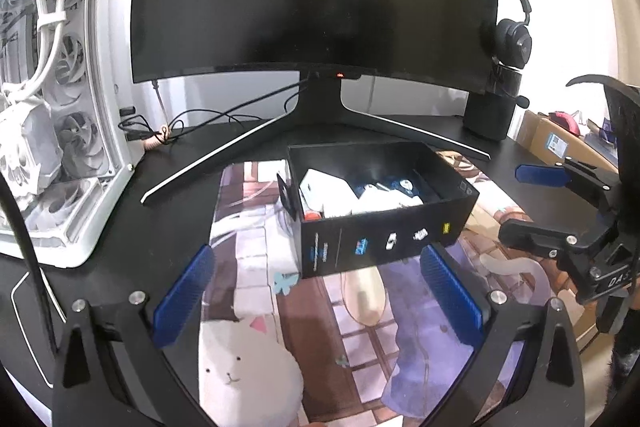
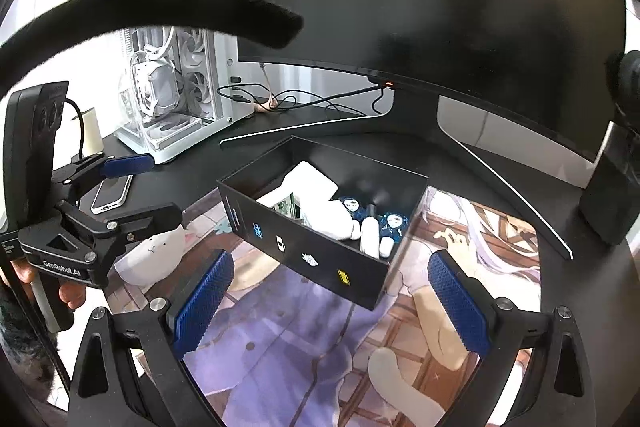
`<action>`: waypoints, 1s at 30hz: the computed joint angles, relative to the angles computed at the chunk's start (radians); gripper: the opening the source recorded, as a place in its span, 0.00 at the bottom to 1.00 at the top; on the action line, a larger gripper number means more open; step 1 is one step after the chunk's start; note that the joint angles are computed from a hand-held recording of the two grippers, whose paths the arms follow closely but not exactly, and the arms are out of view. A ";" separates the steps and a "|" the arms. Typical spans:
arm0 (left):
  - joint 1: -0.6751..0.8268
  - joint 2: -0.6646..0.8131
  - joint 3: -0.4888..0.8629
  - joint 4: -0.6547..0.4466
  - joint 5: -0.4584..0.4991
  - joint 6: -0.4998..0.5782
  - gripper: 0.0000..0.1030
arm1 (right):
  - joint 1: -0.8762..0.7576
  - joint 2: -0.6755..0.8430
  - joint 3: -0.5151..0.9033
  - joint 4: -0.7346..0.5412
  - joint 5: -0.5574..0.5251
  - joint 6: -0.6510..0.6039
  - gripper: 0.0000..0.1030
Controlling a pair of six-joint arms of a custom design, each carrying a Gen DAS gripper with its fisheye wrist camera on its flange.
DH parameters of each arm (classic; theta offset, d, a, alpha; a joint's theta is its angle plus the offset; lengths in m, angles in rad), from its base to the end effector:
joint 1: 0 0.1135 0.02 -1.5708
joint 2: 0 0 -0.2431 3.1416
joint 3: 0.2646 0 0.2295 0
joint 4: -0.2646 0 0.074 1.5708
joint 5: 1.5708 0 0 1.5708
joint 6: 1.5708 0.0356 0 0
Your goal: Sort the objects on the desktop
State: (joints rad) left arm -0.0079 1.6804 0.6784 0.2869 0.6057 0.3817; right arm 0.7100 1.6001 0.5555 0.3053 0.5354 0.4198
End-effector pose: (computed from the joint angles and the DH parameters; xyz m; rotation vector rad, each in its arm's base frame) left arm 0.2943 -0.0226 0.1331 0.7192 2.0571 -0.4796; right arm 0.2148 0.1606 0.1246 -0.0538 2.1882 0.0101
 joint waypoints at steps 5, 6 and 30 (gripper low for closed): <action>-0.001 0.002 -0.028 0.031 -0.023 0.001 1.00 | 0.052 -0.008 -0.054 0.039 0.060 0.054 0.96; 0.000 0.002 -0.029 0.028 -0.023 0.001 1.00 | 0.063 -0.010 -0.066 0.046 0.072 0.069 0.96; -0.019 -0.021 -0.080 0.089 -0.084 -0.066 1.00 | 0.052 -0.008 -0.180 0.201 0.132 0.175 0.96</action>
